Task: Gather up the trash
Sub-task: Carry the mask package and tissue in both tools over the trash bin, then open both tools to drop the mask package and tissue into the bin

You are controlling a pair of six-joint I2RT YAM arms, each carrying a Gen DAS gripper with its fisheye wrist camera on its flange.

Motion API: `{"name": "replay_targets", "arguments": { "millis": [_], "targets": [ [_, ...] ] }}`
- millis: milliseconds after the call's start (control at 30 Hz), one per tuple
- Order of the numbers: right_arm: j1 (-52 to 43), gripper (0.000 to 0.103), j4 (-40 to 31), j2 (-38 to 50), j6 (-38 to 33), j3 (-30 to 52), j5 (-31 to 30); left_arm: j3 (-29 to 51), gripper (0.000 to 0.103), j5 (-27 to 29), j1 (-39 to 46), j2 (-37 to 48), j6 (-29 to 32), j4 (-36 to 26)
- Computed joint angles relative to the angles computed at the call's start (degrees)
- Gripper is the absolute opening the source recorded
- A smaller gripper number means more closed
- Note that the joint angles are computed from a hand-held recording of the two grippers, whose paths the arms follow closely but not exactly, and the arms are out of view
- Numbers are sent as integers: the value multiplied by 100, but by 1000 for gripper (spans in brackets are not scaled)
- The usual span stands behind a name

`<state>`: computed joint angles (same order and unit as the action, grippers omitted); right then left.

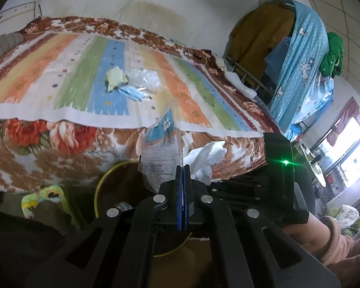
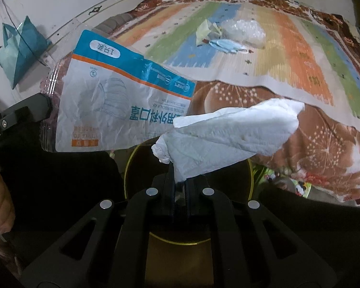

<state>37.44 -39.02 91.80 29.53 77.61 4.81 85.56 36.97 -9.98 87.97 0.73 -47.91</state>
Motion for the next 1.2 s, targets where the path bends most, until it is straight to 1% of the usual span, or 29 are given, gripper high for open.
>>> {"name": "replay_targets", "arguments": {
  "millis": [200, 267, 300, 433, 567, 700, 800, 933, 1067, 1100, 1133, 1167, 1200],
  "targets": [
    [134, 6, -166, 137, 202, -4, 152, 46, 0, -250, -135, 208, -3, -365],
    [207, 5, -247, 282, 190, 77, 158, 67, 0, -397, -179, 328, -90, -453],
    [223, 6, -257, 344, 213, 93, 124, 63, 0, -543, -201, 366, -177, -434],
    [164, 6, -274, 515, 349, 97, -171, 173, 0, -800, -264, 573, -320, -534],
    [87, 6, -307, 728, 371, 183, -287, 300, 0, -1133, -367, 815, -447, -663],
    [-90, 6, -245, 962, 483, 235, -646, 497, 0, -1088, -361, 1141, -637, -843],
    [-183, 7, -217, 1110, 555, 285, -849, 610, 0, -1162, -400, 1316, -760, -902],
    [-287, 9, -222, 1272, 602, 356, -995, 789, 0, -1280, -470, 1580, -913, -959],
    [-398, 9, -211, 1437, 661, 406, -1151, 1039, 0, -1266, -451, 1863, -1096, -1028],
    [-436, 10, -188, 1483, 702, 417, -1202, 1119, 0, -1312, -444, 1943, -1155, -1052],
    [-444, 15, -188, 1524, 745, 452, -1207, 1186, 1, -1341, -433, 2008, -1195, -1076],
    [-460, 20, -189, 1548, 761, 474, -1195, 1249, 9, -1399, -424, 2071, -1243, -1101],
    [-465, 25, -180, 1545, 801, 473, -1124, 1295, 26, -1473, -415, 2114, -1301, -1112]
  ]
}}
